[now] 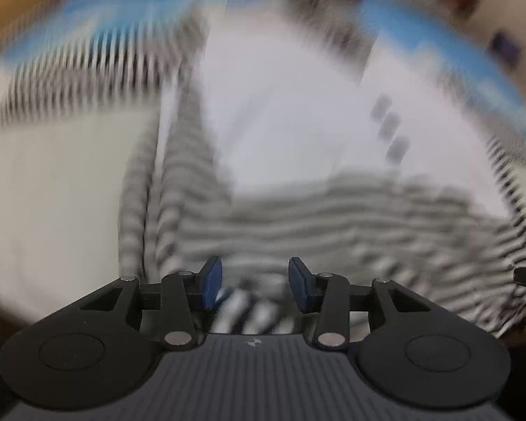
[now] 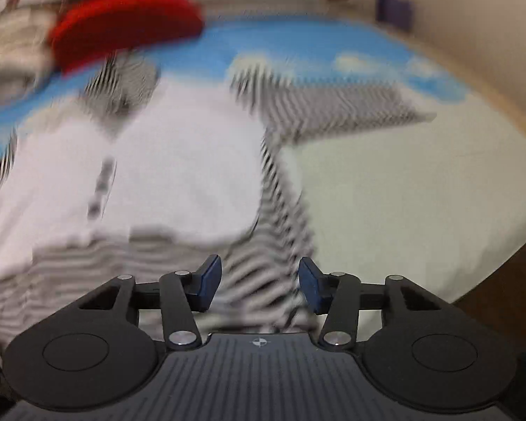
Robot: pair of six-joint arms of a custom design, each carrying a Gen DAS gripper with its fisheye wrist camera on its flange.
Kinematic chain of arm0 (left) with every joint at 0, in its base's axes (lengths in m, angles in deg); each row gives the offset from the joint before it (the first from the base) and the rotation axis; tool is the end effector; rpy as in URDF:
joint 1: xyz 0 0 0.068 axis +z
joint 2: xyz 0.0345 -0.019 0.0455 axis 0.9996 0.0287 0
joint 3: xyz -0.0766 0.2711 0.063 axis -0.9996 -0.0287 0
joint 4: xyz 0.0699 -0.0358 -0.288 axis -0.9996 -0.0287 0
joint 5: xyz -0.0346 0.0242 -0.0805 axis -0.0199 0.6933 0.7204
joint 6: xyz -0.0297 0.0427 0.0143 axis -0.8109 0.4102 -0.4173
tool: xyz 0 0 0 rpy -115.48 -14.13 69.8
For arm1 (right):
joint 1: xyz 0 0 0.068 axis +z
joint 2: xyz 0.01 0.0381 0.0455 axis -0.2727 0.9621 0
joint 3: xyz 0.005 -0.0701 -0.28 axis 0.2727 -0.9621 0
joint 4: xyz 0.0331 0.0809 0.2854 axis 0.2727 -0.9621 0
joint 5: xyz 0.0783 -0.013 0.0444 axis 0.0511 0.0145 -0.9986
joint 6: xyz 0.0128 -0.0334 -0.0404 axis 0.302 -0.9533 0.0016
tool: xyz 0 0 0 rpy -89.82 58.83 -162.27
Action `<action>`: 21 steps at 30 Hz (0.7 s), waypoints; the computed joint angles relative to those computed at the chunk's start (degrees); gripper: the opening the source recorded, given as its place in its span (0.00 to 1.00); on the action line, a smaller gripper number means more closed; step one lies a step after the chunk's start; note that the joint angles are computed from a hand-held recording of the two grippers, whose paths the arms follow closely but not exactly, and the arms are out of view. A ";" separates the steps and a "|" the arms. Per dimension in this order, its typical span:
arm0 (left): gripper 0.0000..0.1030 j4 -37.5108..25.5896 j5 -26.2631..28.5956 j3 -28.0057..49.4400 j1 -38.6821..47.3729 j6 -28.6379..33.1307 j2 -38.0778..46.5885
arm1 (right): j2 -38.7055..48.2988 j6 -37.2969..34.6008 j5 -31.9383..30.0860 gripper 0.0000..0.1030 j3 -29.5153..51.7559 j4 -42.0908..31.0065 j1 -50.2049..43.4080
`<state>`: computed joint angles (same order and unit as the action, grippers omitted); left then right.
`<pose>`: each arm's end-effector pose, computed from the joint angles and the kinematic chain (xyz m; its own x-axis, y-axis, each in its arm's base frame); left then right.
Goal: Fold small clothes
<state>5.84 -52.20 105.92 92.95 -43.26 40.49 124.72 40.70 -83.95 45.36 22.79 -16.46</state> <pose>0.1769 0.0138 0.1542 -0.8881 -0.1833 -0.4214 -0.1742 0.9829 -0.0604 0.1536 -0.0043 0.1963 -0.7926 0.1215 -0.5975 0.1461 0.9892 0.0073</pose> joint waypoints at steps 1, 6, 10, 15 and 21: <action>0.42 -0.36 -0.87 0.53 -0.15 -0.08 0.83 | 4.54 0.08 0.71 0.49 0.50 -0.72 0.27; 0.54 0.13 -2.63 1.70 -2.45 1.36 -10.73 | 5.76 3.10 3.21 0.48 1.94 -0.52 0.88; 0.66 2.43 -4.57 3.92 -2.02 0.60 -16.68 | -0.96 0.63 2.91 0.48 4.92 2.44 3.97; 0.72 7.28 -1.91 11.07 3.01 0.09 -15.48 | -0.48 -0.68 -2.89 0.51 11.36 9.17 4.11; 0.75 17.30 5.23 22.56 12.03 6.65 -0.56 | 7.40 -5.28 -12.01 0.65 16.05 23.04 -1.21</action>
